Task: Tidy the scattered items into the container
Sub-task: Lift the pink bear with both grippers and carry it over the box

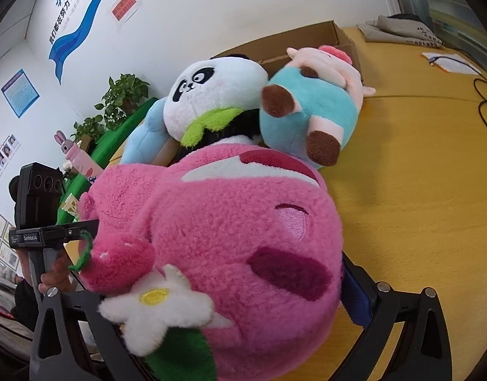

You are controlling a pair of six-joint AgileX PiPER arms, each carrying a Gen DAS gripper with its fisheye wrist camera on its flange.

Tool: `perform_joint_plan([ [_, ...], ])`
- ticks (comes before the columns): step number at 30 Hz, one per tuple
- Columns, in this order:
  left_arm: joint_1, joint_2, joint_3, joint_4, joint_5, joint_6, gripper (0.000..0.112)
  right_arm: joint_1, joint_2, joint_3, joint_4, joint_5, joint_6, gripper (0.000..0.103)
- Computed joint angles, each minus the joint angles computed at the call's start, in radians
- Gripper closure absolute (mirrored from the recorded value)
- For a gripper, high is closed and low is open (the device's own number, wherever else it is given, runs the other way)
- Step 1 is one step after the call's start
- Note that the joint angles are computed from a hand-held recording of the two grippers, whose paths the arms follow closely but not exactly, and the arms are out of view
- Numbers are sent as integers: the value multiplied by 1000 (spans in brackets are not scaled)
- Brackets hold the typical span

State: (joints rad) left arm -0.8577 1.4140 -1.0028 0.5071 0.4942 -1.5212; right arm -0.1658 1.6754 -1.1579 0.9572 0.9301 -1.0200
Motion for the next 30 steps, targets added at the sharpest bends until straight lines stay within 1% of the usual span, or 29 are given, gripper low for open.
perform_joint_plan([
  [1, -14, -7, 11, 33, 3, -38, 49, 5, -23, 16, -3, -11, -11, 2],
  [2, -28, -16, 20, 65, 9, -72, 51, 13, -47, 33, -3, -26, -26, 3],
  [5, -69, -35, 31, 125, 54, -135, 51, 21, -107, 71, -2, -38, -61, 8],
  [6, -77, -40, 35, 133, 65, -147, 51, 24, -117, 76, -8, -37, -56, 9],
  [8, -88, -55, 47, 147, 77, -174, 55, 30, -129, 85, -21, -40, -50, 11],
  [11, -103, -71, 46, 163, 112, -187, 55, 33, -154, 100, -3, -37, -81, 15],
  [13, -124, -89, 43, 197, 148, -212, 55, 43, -180, 115, 25, -58, -129, 15],
  [16, -170, -115, 22, 283, 232, -272, 55, 41, -164, 71, 44, -24, -105, 15],
  [19, -178, -118, -34, 266, 308, -203, 55, 49, -147, 24, 49, -9, -88, 15],
  [21, -165, -118, -62, 243, 334, -155, 55, 58, -126, -21, 37, 4, -60, 15],
  [27, -98, -116, -149, 198, 360, -23, 55, 66, -75, -159, 23, 33, -20, 15],
  [30, -54, -104, -210, 184, 369, 56, 55, 64, -28, -261, 31, 50, -1, 15],
])
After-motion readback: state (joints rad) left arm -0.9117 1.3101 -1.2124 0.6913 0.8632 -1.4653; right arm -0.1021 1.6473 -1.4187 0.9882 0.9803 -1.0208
